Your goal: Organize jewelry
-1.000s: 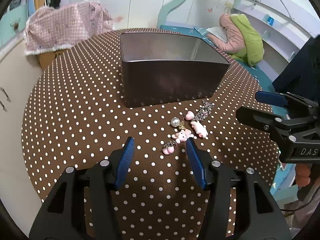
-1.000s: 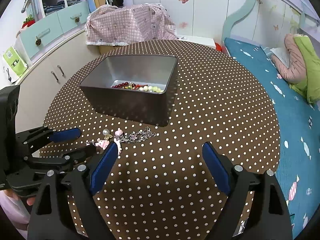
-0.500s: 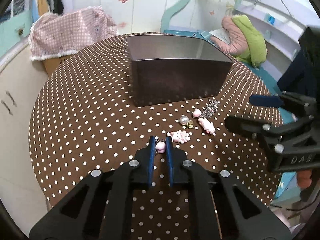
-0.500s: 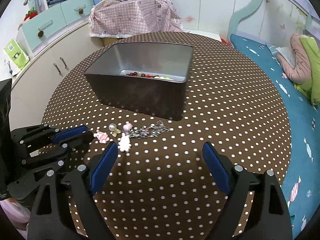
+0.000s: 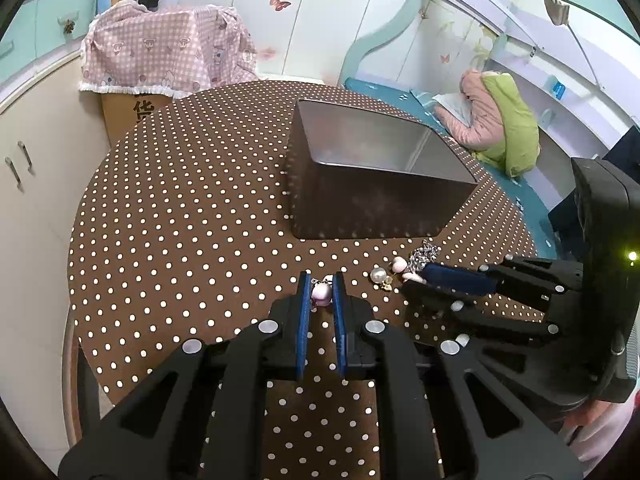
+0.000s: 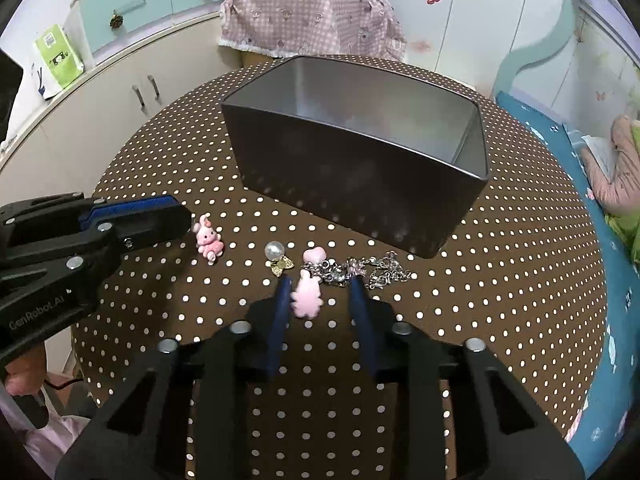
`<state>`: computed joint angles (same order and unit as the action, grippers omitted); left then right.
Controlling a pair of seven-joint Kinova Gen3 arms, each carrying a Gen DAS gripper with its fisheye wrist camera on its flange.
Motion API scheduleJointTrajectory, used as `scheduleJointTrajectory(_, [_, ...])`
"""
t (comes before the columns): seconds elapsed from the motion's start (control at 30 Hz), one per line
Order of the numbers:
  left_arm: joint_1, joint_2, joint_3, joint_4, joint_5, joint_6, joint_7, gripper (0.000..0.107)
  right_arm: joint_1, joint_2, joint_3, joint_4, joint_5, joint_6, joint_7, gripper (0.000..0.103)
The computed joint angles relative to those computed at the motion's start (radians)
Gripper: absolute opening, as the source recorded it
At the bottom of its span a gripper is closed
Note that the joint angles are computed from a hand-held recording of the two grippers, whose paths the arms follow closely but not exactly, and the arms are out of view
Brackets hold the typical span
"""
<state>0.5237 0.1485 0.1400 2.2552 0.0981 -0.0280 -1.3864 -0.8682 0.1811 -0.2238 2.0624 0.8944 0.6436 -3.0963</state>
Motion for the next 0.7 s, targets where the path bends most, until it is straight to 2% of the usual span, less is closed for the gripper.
scheduleJointTrajectory(0.13, [0.028,-0.005,-0.02,-0.014,0.004,0.007,0.003,0.011,0.022,-0.019,0.004,0.02,-0.017,-0.042,-0.006,0.015])
scheduleJointTrajectory(0.33, [0.052,-0.012,-0.039,-0.022,0.008,0.016,0.009,0.011,0.081,-0.104,0.002,0.099,-0.019,-0.185,-0.046,0.015])
scheduleJointTrajectory(0.5, [0.071,-0.02,-0.05,-0.024,0.003,0.019,0.014,0.011,0.121,-0.16,-0.033,0.128,0.006,-0.193,-0.108,0.015])
scheduleJointTrajectory(0.6, [0.0,-0.025,0.022,-0.023,-0.01,0.016,0.017,0.011,0.154,-0.204,-0.064,0.152,0.025,-0.201,-0.148,0.015])
scheduleJointTrajectory(0.7, [0.003,-0.032,0.025,-0.024,-0.013,0.015,0.018,0.011,0.208,-0.26,-0.09,0.197,0.084,-0.269,-0.219,0.015])
